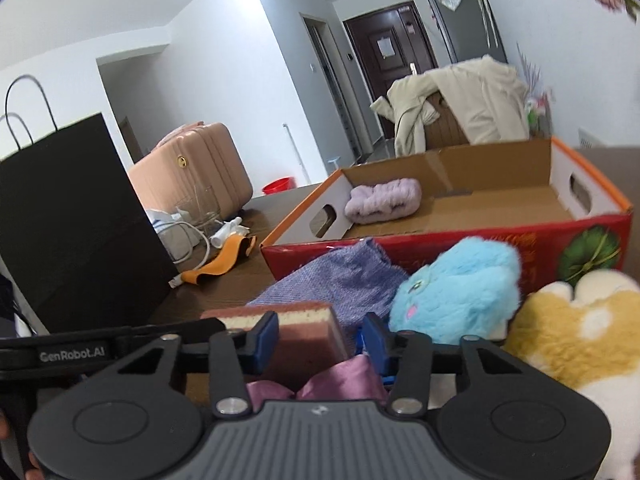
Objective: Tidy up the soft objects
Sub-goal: 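Lift the pink sponge into the box beside the headband and release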
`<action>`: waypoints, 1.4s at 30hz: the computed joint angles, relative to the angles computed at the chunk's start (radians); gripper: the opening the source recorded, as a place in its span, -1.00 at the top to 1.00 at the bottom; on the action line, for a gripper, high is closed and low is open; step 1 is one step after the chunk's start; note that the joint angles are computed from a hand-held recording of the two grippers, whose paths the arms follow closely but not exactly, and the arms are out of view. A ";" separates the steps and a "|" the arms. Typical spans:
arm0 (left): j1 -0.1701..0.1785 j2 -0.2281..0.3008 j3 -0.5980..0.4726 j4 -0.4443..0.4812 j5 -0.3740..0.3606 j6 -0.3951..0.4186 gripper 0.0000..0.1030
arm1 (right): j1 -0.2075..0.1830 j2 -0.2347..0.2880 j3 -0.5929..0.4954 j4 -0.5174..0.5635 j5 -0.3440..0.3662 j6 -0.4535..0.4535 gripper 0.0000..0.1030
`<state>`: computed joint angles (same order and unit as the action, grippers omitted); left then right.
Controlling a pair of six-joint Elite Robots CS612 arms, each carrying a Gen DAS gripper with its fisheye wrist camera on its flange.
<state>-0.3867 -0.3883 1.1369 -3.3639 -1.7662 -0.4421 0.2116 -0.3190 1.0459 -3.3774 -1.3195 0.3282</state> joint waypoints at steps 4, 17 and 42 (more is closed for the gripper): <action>0.000 -0.001 0.000 0.001 -0.001 -0.006 0.34 | -0.009 0.005 -0.007 -0.001 0.054 0.045 0.44; -0.020 -0.080 0.119 -0.185 -0.022 0.046 0.35 | 0.003 -0.086 0.137 -0.199 -0.013 0.003 0.46; -0.028 -0.045 0.060 0.117 -0.192 -0.030 0.28 | -0.011 -0.168 0.348 -0.103 -0.088 0.140 0.42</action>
<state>-0.4142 -0.4334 1.1970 -3.2471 -1.9585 -0.4720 0.2005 -0.4875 1.3941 -3.4807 -1.4075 0.4686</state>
